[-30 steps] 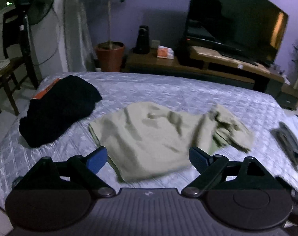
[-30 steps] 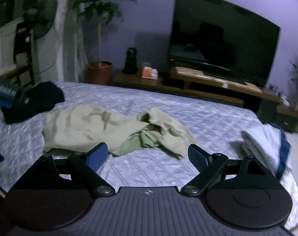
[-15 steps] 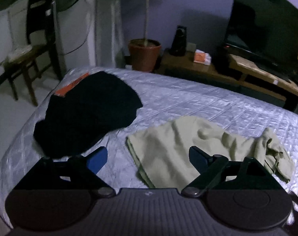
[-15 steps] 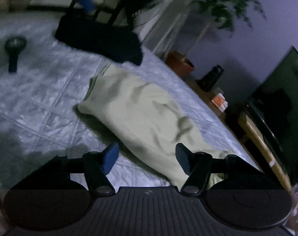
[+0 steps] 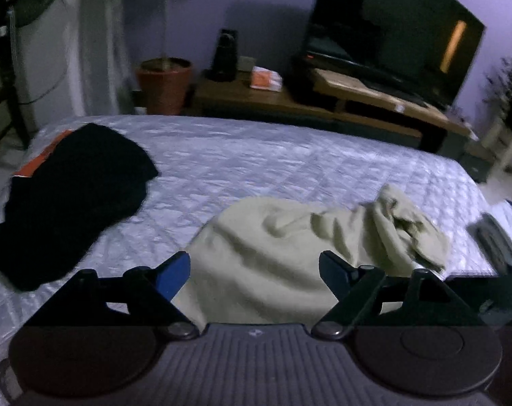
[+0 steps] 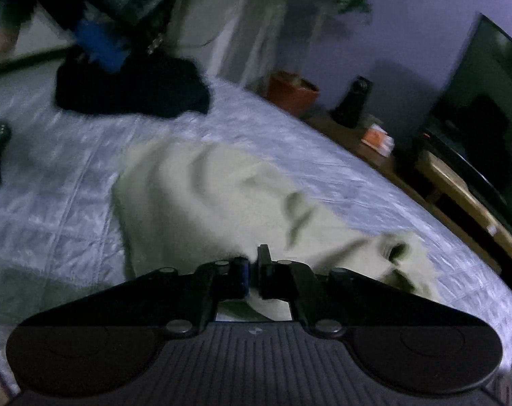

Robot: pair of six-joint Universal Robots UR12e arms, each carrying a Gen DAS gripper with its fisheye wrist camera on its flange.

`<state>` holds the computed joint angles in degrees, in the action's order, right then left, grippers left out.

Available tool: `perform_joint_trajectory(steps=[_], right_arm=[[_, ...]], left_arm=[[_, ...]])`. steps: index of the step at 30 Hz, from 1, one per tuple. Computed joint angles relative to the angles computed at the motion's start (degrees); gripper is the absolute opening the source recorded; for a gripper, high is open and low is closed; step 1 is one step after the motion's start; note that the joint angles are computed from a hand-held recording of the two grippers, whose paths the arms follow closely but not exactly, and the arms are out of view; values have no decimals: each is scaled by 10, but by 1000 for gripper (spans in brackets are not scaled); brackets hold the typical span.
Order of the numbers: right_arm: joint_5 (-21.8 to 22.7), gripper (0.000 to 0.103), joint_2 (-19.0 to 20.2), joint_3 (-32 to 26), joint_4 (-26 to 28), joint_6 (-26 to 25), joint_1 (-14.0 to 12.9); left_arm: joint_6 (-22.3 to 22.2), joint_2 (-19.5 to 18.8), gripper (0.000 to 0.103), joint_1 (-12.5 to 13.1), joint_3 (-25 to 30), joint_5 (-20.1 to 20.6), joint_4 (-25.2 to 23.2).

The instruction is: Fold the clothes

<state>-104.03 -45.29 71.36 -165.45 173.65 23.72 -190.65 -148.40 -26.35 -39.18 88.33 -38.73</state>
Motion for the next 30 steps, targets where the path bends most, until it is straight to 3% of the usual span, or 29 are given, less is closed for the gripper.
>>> perform_joint_trajectory(steps=[9, 13, 16, 18, 21, 22, 24, 26, 28, 30], right_arm=[[-43, 6, -97, 95, -114, 122, -32], [-83, 6, -109, 96, -205, 98, -36], [-95, 6, -88, 71, -267, 21, -29], [-48, 13, -75, 62, -244, -4, -26], [76, 16, -69, 53, -88, -10, -30], [82, 16, -64, 56, -62, -2, -26], [117, 19, -69, 73, -26, 61, -27], [133, 31, -80, 105, -31, 118, -30], [77, 72, -90, 137, -55, 141, -28], [27, 84, -100, 161, -57, 211, -34]], left_arm=[[18, 0, 81, -4, -1, -6, 3], [11, 3, 81, -3, -5, -9, 8], [2, 1, 82, -2, -3, -10, 10], [-10, -2, 83, -2, 2, -3, 9], [-29, -5, 83, -1, 9, 6, 2], [-35, -6, 83, -1, 11, 8, -1], [-35, -6, 83, 0, 11, 12, -4], [-34, -6, 83, 0, 12, 14, -7], [-33, -7, 83, -1, 13, 11, -9], [-27, -8, 83, -3, 16, 9, -11]])
